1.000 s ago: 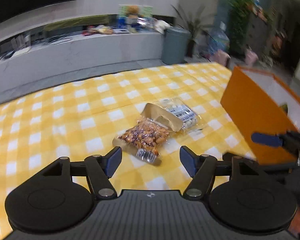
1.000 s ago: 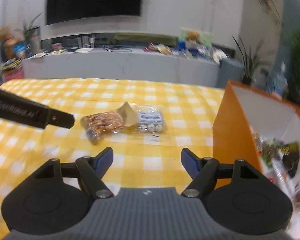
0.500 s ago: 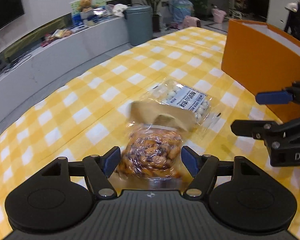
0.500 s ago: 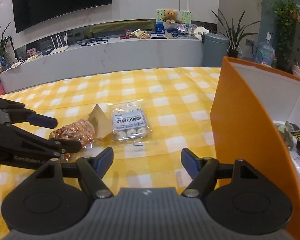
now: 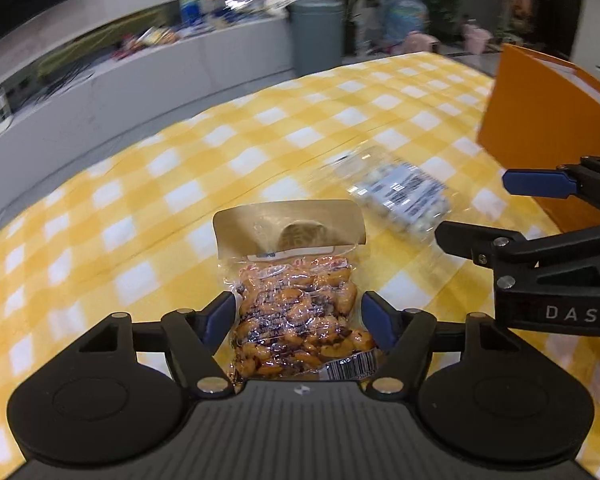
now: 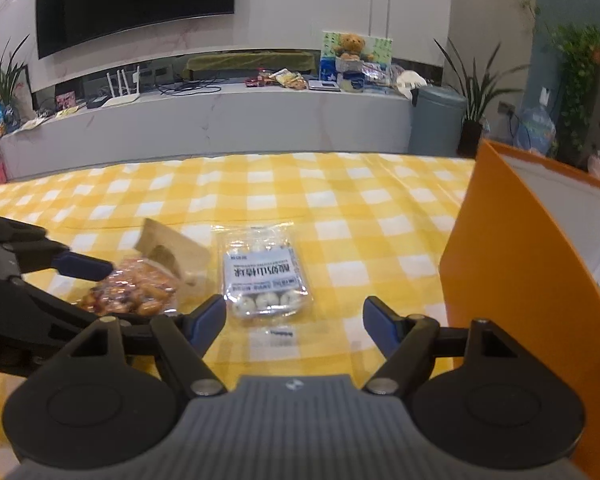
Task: Organize snacks
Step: 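Grasp the peanut bag with left gripper while right gripper grasps white egg packet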
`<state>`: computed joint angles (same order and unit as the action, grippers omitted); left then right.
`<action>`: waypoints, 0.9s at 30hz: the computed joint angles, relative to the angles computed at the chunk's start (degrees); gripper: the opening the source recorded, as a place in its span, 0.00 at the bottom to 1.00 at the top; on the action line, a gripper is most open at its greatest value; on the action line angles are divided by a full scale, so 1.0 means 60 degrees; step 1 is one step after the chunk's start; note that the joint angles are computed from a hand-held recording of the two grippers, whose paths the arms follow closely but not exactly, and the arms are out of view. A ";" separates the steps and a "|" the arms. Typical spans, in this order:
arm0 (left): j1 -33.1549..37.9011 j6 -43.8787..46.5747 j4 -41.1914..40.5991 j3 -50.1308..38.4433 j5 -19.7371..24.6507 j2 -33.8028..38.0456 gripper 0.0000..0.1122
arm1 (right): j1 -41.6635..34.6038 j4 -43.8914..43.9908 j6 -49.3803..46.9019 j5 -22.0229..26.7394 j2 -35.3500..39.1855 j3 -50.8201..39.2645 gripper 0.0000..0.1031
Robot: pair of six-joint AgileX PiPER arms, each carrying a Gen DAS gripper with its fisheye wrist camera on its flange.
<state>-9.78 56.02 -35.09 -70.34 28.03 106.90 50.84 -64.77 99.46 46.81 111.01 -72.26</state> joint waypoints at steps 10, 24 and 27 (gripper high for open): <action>0.0438 -0.1203 0.0608 0.1238 -0.0690 -0.0915 0.76 | -0.0227 -0.0095 -0.1033 -0.0097 0.0957 -0.0953 0.87; 0.0370 -0.1453 -0.0145 0.1705 -0.1343 -0.1021 0.77 | -0.1154 0.0860 -0.1410 -0.1318 0.1501 -0.1593 0.90; 0.0190 -0.2545 0.0765 0.1612 -0.1316 -0.1029 0.75 | -0.1082 0.0774 -0.1499 -0.1330 0.1465 -0.1585 0.82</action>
<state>-8.64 40.75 -30.50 -60.67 20.13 100.73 44.35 -60.13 90.46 38.82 119.80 -81.76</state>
